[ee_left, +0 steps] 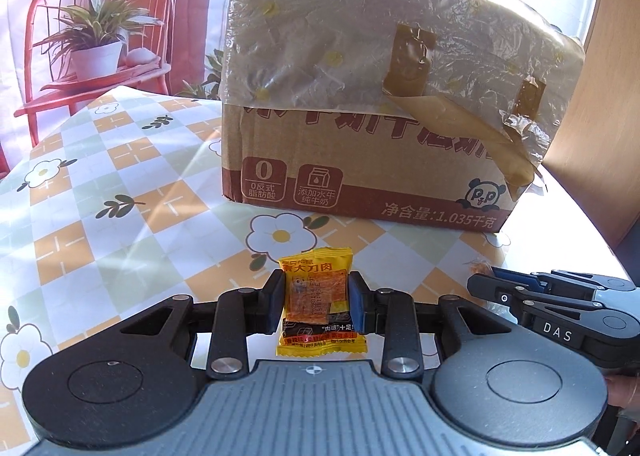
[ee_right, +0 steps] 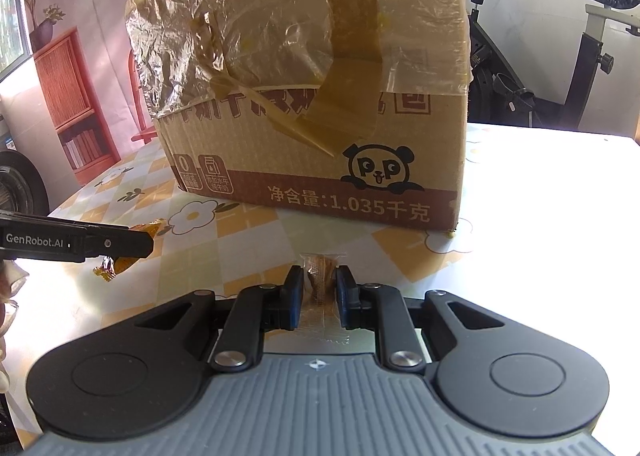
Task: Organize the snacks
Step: 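Lift both snacks up over the open box with both tools, then open the left tool to drop the yellow candy while the right tool releases the brown snack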
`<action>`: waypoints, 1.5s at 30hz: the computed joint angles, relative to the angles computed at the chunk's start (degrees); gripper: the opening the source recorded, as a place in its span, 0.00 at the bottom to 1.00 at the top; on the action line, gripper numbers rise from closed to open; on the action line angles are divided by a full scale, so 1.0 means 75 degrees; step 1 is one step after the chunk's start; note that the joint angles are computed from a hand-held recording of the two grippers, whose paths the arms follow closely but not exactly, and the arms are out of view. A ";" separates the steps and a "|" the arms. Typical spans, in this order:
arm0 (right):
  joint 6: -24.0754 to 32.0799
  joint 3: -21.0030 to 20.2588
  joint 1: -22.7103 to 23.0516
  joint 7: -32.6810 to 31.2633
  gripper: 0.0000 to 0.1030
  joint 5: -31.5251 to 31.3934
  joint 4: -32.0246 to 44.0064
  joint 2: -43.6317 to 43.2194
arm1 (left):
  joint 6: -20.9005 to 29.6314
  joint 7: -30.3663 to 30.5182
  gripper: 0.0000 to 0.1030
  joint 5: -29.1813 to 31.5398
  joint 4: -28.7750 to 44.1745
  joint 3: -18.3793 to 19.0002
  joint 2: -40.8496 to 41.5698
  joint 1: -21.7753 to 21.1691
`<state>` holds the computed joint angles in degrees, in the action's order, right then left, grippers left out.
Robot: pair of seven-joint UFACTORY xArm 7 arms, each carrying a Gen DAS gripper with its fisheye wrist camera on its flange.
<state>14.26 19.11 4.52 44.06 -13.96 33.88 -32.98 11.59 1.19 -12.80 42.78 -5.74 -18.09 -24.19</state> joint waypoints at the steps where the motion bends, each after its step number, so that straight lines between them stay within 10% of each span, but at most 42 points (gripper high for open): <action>1: 0.0042 -0.0027 0.0039 -0.0045 0.18 0.0005 0.0020 0.0014 | -0.0029 0.0028 0.34 0.0012 -0.0014 0.0009 -0.0045 -0.0003; 23: 0.0128 0.0724 -0.1410 0.0024 0.18 -0.1013 0.2030 -0.0638 | -0.1195 0.3116 0.34 -0.1900 0.1950 0.1894 0.0206 -0.1998; 29: 0.0352 0.0713 -0.1992 -0.0188 0.18 -0.1322 0.3330 0.0438 | -0.0797 0.3508 0.34 -0.2417 0.3647 0.1547 0.1254 -0.1690; 45: 0.2726 -0.0258 -0.0938 -0.0128 0.18 -0.1878 0.5489 0.2618 | 0.0902 0.0792 0.34 0.0607 0.6355 0.0245 0.3517 0.0018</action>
